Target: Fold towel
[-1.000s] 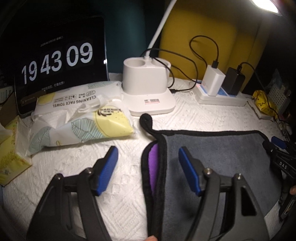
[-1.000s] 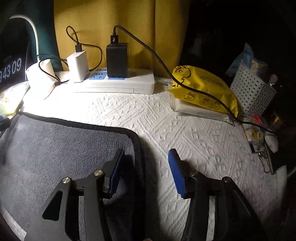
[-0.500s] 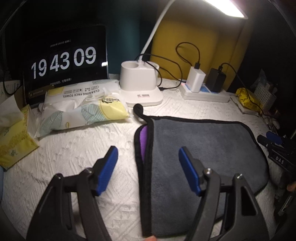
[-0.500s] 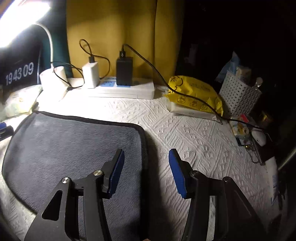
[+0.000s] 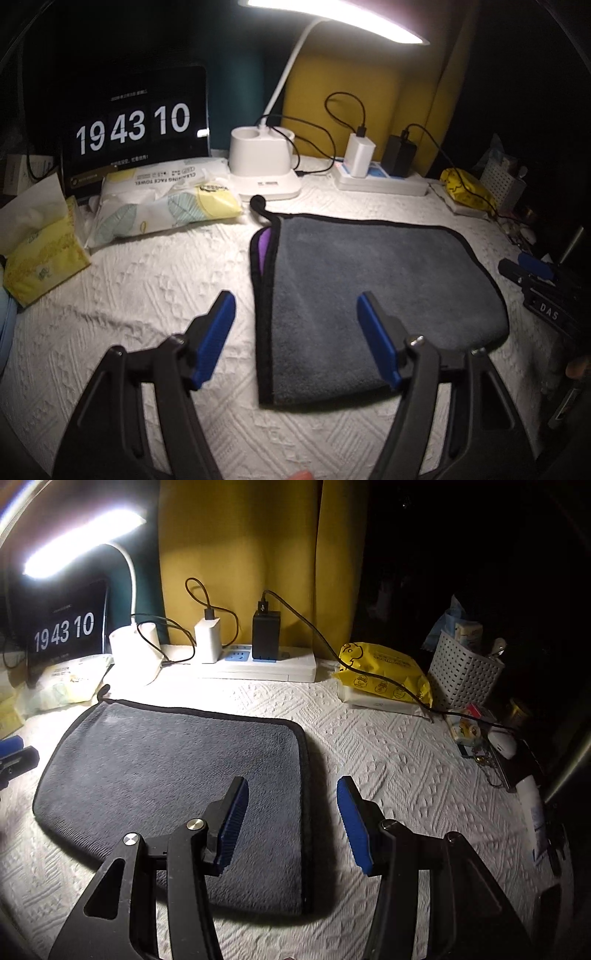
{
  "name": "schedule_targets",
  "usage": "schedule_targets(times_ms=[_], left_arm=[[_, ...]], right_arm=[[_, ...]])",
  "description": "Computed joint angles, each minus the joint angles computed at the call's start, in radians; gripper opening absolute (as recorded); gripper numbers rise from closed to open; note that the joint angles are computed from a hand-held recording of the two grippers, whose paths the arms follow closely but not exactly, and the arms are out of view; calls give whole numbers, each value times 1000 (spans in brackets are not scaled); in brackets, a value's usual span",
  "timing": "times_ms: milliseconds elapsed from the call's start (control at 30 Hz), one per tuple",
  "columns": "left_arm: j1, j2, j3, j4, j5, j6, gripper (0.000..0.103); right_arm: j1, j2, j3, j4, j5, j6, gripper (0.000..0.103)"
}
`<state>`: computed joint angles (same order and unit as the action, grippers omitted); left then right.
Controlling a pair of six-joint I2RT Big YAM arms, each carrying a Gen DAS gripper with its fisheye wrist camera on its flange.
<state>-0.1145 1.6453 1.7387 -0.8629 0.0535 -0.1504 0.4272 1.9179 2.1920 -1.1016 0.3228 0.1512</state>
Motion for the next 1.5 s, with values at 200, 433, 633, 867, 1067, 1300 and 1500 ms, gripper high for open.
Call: schedule_targets(times_ms=[200,433,633,867,1067,1300,1500], left_arm=[[-7,-48,-44,26,-11,-13,70],[-23,-118,-112,67,-13,-19,70],[-42,-174,-169,97,-29,-20,70],[-59,-239,-231,128,-41,-29,70],[-70,-298,-281,160,-69,-27,70],[-92,-362,-336,208,-81,-27,70],[-110,-408,-381,239,-94,-23,70]], right_arm=[[16,-53,-67,29,9,7,53],[38,-117,-139,71,34,14,53],[57,-171,-186,103,51,13,53],[78,-228,-239,136,64,5,53],[99,-286,-298,173,70,3,53],[122,-340,-349,202,92,-6,53],[146,-385,-392,229,112,-14,53]])
